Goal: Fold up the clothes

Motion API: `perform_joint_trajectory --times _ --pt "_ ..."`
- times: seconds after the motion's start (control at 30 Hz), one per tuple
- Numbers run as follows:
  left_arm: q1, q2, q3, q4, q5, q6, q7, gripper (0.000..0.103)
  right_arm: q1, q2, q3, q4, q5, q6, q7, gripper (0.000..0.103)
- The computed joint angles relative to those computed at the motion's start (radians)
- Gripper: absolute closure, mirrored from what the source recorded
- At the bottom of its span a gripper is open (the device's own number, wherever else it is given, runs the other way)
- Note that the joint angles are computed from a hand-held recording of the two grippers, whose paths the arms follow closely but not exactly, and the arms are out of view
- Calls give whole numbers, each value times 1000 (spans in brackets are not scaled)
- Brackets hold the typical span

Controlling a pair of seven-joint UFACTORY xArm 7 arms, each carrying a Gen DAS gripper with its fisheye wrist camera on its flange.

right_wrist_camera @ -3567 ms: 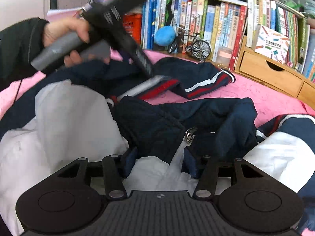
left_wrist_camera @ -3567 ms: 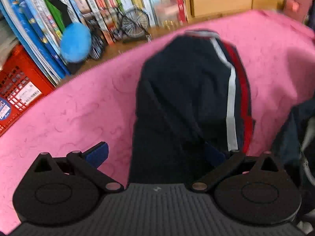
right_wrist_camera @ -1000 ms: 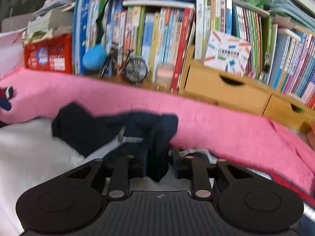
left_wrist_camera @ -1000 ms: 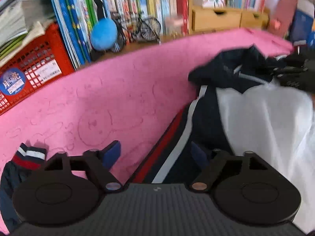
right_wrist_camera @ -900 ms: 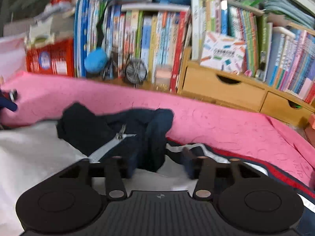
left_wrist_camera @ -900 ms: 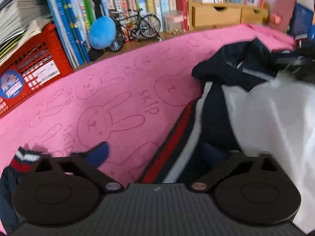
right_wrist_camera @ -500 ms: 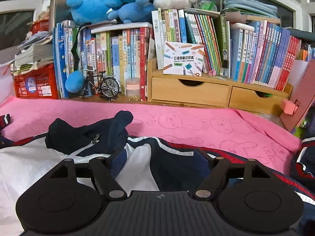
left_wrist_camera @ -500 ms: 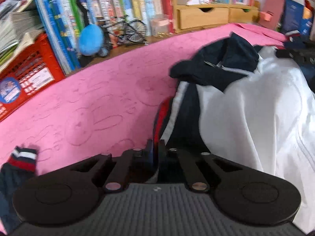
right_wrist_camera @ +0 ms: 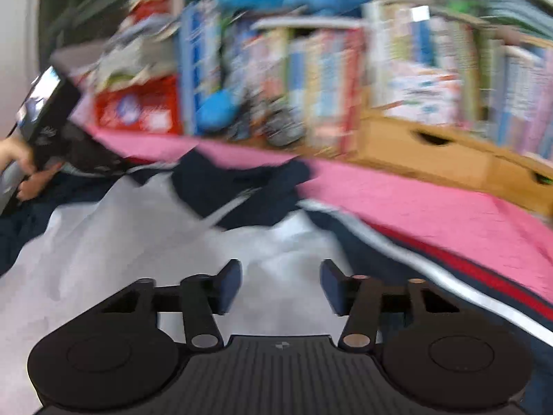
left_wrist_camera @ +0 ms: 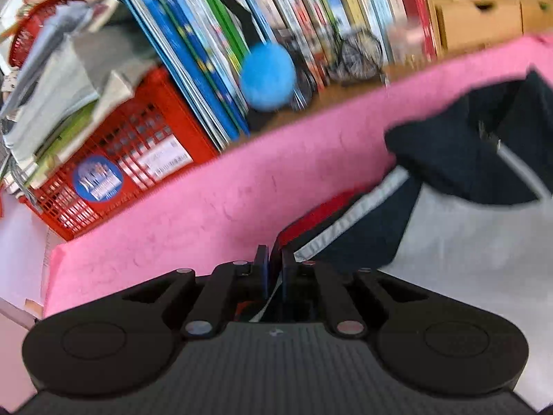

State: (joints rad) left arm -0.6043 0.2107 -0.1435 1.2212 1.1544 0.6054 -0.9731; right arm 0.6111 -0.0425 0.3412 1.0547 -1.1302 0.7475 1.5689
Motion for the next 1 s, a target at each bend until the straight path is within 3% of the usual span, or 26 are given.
perform_joint_trajectory --times 0.1,0.17,0.27,0.37,0.43,0.5,0.57,0.63,0.7,0.8,0.87,1.0 --pt "12 -26 4 -23 10 -22 -16 86 10 143 -26 134 32 29 -125 60" --pt "33 -56 4 -37 -11 -44 -15 79 23 195 -71 193 -9 56 -103 60" --pt "69 -123 -3 -70 -49 -80 -39 76 28 239 -137 252 4 90 12 59" --pt "103 -204 -23 -134 -9 -115 -108 74 16 215 -168 233 17 32 151 58" --pt "125 -277 -50 -202 85 -136 -182 72 38 185 -154 203 -43 41 167 58" --pt "149 -342 -76 -266 140 -161 -228 60 63 162 -121 183 -65 76 106 58" --pt "173 -408 -85 -338 108 -192 -223 51 80 157 -91 169 -60 54 48 58" --pt "192 -476 -88 -408 59 -215 -202 51 94 165 -72 164 -52 12 -2 58" --pt "216 -552 -98 -472 8 -165 -184 51 115 195 -64 178 -49 -12 -43 55" --pt "278 -639 -155 -527 9 -27 -204 45 166 238 -76 213 -97 61 -13 48" --pt "322 -659 -179 -541 7 28 -192 39 185 250 -87 227 -101 89 6 41" --pt "403 -636 -229 -543 24 119 -145 36 200 259 -102 246 -77 122 22 27"
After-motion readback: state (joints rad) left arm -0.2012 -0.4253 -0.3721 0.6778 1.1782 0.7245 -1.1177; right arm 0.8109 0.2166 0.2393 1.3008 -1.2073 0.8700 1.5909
